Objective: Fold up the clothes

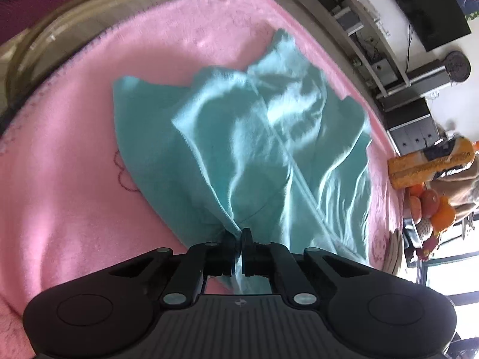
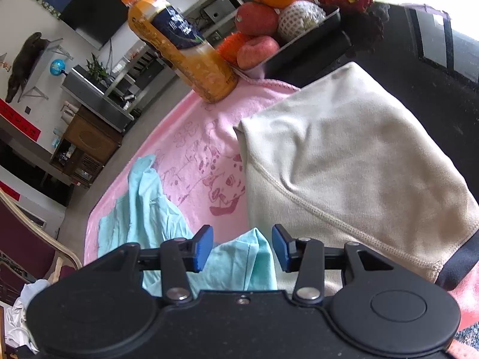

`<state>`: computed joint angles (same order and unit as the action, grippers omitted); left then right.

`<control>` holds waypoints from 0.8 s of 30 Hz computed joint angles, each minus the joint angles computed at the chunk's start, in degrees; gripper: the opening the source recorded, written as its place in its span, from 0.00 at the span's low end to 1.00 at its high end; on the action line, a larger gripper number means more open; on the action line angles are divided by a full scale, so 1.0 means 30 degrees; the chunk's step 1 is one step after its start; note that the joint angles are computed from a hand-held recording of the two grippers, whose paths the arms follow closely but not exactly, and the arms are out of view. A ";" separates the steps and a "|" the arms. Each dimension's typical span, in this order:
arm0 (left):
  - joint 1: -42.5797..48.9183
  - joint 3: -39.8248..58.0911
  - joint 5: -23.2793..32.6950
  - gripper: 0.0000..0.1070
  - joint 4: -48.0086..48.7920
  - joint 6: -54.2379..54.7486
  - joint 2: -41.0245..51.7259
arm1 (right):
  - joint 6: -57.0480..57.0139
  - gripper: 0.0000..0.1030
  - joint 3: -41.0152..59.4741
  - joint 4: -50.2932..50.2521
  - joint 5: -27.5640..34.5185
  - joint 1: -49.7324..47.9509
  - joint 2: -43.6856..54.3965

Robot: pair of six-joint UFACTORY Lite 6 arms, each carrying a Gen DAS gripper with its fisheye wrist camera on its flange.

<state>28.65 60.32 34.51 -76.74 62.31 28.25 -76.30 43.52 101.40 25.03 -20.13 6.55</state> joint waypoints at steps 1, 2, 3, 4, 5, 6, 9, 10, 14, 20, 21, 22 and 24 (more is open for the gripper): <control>0.0278 -0.0477 0.0140 0.01 0.0026 0.0215 -0.0786 | -0.0575 0.44 -0.0315 0.0527 -0.0043 -0.0014 -0.0346; 0.0685 -0.0960 0.0443 0.01 0.0200 0.0401 -0.1668 | -0.1209 0.45 -0.0703 0.1103 -0.0044 -0.0053 -0.0768; 0.1129 -0.1391 0.0806 0.01 0.0442 0.0534 -0.2546 | -0.1735 0.46 -0.1123 0.1585 0.0130 -0.0162 -0.1208; 0.1676 -0.1804 0.1278 0.01 0.0782 0.0602 -0.3423 | -0.2121 0.46 -0.1534 0.1941 0.0417 -0.0316 -0.1635; 0.2349 -0.2190 0.1863 0.01 0.1123 0.0766 -0.4294 | -0.2162 0.47 -0.2017 0.2037 0.1058 -0.0575 -0.2000; 0.2956 -0.2460 0.2298 0.01 0.1430 0.0926 -0.4913 | -0.1943 0.48 -0.2564 0.1922 0.1989 -0.0936 -0.2319; 0.4522 -0.2990 0.3160 0.01 0.1966 0.1702 -0.6049 | -0.0654 0.49 -0.3961 0.1123 0.5019 -0.1881 -0.2482; 0.4842 -0.3081 0.3107 0.01 0.1947 0.2075 -0.6119 | -0.0164 0.49 -0.4300 0.0893 0.5619 -0.1885 -0.2302; 0.4588 -0.3121 0.1354 0.01 0.1187 0.3052 -0.5091 | 0.0562 0.49 -0.4886 0.0831 0.4312 0.0003 -0.2283; 0.3847 -0.2863 -0.0063 0.01 0.0795 0.3884 -0.3823 | 0.0149 0.49 -0.5121 0.1913 0.1599 0.1635 -0.2462; 0.3800 -0.2806 -0.0172 0.01 0.0723 0.4020 -0.3730 | -0.0254 0.49 -0.5259 0.2185 0.1418 0.1620 -0.2507; 0.3760 -0.2744 -0.0238 0.01 0.0621 0.4175 -0.3615 | -0.0633 0.49 -0.5411 0.2237 0.1474 0.1555 -0.2529; 0.3629 -0.2656 -0.0376 0.01 0.0487 0.4347 -0.3380 | -0.1158 0.49 -0.5597 0.1901 0.1895 0.1351 -0.2490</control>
<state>39.53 52.36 33.38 -75.28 75.35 18.11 -79.77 26.73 107.11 30.71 -16.08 -0.92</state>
